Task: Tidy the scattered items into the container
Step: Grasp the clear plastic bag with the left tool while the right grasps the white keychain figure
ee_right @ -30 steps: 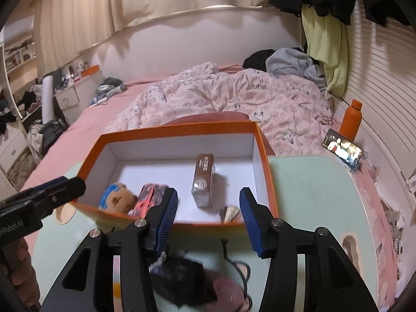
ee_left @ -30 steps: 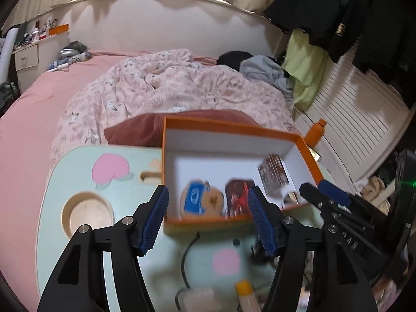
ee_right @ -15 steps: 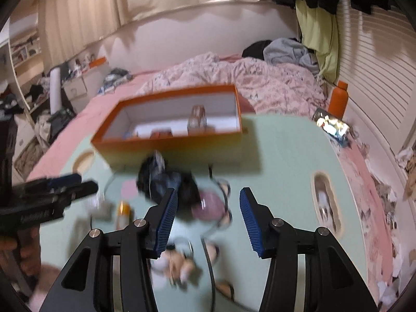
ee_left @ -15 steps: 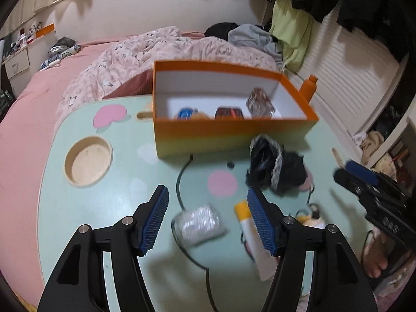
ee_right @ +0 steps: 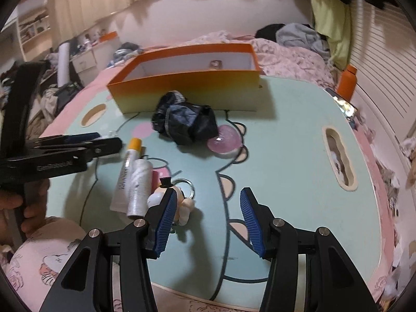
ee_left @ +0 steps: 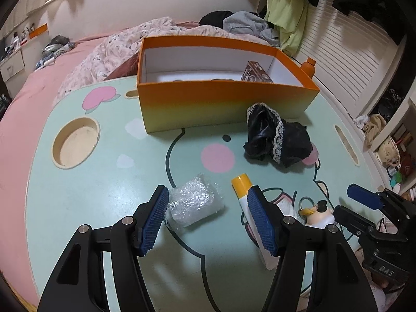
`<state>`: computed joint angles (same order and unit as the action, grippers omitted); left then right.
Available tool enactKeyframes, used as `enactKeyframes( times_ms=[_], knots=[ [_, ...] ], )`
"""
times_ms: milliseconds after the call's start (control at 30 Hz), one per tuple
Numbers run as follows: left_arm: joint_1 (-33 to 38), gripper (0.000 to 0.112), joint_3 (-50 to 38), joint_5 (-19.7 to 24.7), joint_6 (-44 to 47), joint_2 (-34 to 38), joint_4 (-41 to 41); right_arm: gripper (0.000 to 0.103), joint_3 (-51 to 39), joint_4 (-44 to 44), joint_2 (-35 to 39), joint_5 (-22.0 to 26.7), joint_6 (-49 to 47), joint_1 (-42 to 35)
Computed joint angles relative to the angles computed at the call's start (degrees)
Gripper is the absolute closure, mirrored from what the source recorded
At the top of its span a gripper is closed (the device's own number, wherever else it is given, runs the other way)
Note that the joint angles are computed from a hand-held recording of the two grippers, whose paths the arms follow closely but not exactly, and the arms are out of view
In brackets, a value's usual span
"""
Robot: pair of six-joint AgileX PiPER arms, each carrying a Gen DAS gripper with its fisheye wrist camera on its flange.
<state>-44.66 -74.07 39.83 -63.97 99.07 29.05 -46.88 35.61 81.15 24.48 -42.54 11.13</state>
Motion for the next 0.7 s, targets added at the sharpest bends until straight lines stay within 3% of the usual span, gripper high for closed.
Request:
enactKeyframes(
  times_ms=[100,333,400,467,667,700],
  knots=[
    [0.82,0.049,0.60,-1.04,1.30,0.14,-2.00,0.043,-0.32,2.91,-0.17,1.80,-4.07,0.06],
    [2.61,0.049,4.08,-5.79,1.01,-1.13,-3.89,0.041,-0.36,2.81,-1.31,2.54,-5.19,2.55],
    [2.54,0.058,4.31,-5.77,0.02,-1.13,-2.83,0.040,-0.81,-2.05,-0.64,1.51,-0.70,4.69],
    [2.01,0.076,3.88,-4.28,-1.86,-0.79,-0.99,0.040,-2.18,-6.91,1.23,2.44,3.60,6.11],
    [0.86,0.077,4.07,-4.26,-3.67,-0.63,1.22,0.042,-4.01,-20.76,4.69,1.88,17.35,10.26],
    [0.70,0.077,3.78,-4.00,-3.57,-0.44,1.34,0.054,-4.33,-21.02,5.25,2.33,17.86,10.21]
  ],
)
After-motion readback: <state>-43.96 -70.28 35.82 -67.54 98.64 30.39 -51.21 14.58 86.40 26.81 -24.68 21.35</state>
